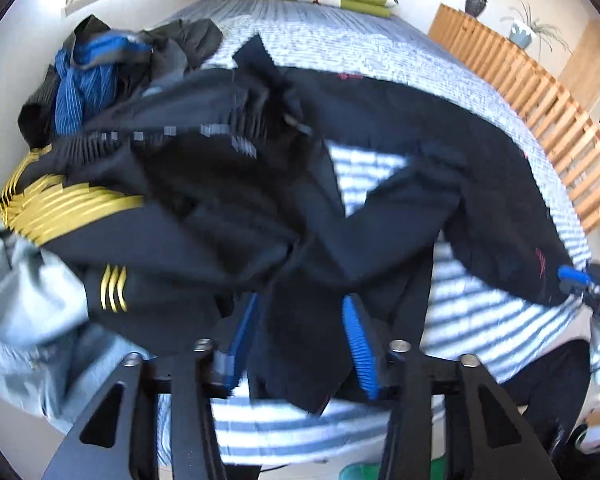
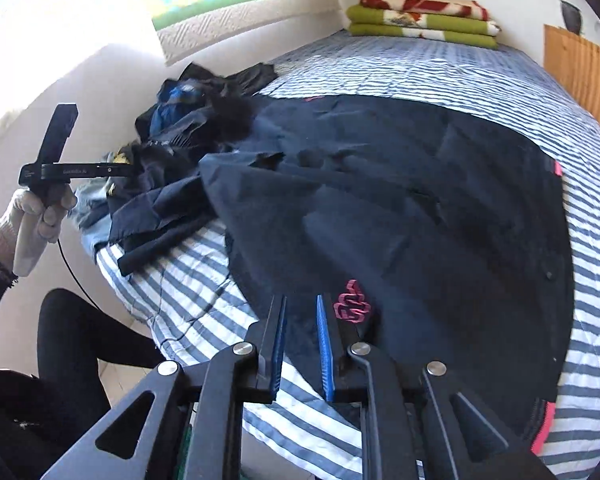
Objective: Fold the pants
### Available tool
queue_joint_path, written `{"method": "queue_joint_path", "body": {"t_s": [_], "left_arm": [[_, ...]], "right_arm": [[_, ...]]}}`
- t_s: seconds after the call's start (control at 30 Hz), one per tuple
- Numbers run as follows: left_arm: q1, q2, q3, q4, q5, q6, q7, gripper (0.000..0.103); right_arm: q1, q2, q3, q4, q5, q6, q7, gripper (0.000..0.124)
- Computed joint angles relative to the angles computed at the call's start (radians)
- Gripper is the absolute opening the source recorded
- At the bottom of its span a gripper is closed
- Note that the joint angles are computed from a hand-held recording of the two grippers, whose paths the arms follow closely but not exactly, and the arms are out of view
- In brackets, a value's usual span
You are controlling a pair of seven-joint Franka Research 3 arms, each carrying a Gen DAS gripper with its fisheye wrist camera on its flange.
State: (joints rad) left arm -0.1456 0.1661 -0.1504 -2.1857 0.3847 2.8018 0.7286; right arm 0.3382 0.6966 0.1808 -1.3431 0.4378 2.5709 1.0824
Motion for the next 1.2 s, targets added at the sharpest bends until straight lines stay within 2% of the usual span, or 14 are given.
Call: {"method": "queue_joint_path", "body": {"t_s": [0.07,0.13,0.23,0.3,0.4,0.5,0.57,0.63,0.77,0.87,0.9,0.97,1.13,1.2], "left_arm": [[-0.015,0.000,0.013,-0.029,0.052,-0.010,-0.031,0.069],[-0.026,0.007,0.020,-0.048,0.093,-0.006,-0.078,0.069],[-0.011,0.039,0.009,-0.057,0.057,0.058,-0.074,0.067],[-0.017,0.054,0.014,-0.039,0.068,0.063,-0.073,0.028],[-0.028,0.032,0.025,-0.053,0.075,0.088,-0.096,0.008],[-0.015,-0.032,0.025,-0.101,0.075,0.130,-0.104,0.005],[-0.004,-0.083,0.030,-0.124,0.092,0.137,-0.112,0.005],[0.015,-0.141,0.029,-0.137,0.100,0.128,-0.105,0.004],[0.062,-0.252,0.019,-0.139,0.133,0.059,-0.072,0.005],[0.124,-0.309,-0.056,-0.079,0.442,-0.134,-0.196,0.021],[0.129,-0.322,-0.076,-0.072,0.497,-0.205,-0.206,0.037],[0.111,-0.337,-0.038,-0.097,0.432,-0.182,-0.178,0.050],[0.095,-0.318,-0.001,-0.162,0.218,-0.112,-0.071,0.050],[0.082,-0.291,0.019,-0.191,0.097,-0.041,-0.009,0.050]], "right_arm": [[0.039,0.030,-0.015,0.043,-0.042,-0.026,0.017,0.022],[0.087,0.060,-0.046,0.081,-0.100,-0.038,0.056,0.036],[0.150,0.107,-0.090,0.132,-0.194,-0.042,0.109,0.041],[0.186,0.149,-0.122,0.191,-0.262,-0.074,0.145,0.042],[0.239,0.212,-0.176,0.280,-0.369,-0.107,0.203,0.042],[0.268,0.248,-0.206,0.331,-0.456,-0.144,0.223,0.042],[0.272,0.251,-0.205,0.335,-0.488,-0.154,0.216,0.037],[0.276,0.246,-0.204,0.339,-0.508,-0.179,0.212,0.008],[0.268,0.176,-0.190,0.245,-0.530,-0.148,0.199,0.002],[0.210,0.090,-0.123,0.139,-0.459,-0.119,0.143,0.001],[0.184,0.055,-0.095,0.095,-0.422,-0.103,0.112,0.001],[0.169,0.011,-0.081,0.047,-0.392,-0.101,0.075,0.001],[0.190,-0.023,-0.105,-0.001,-0.403,-0.122,0.058,0.001],[0.192,-0.013,-0.106,0.012,-0.394,-0.124,0.076,0.002]]}}
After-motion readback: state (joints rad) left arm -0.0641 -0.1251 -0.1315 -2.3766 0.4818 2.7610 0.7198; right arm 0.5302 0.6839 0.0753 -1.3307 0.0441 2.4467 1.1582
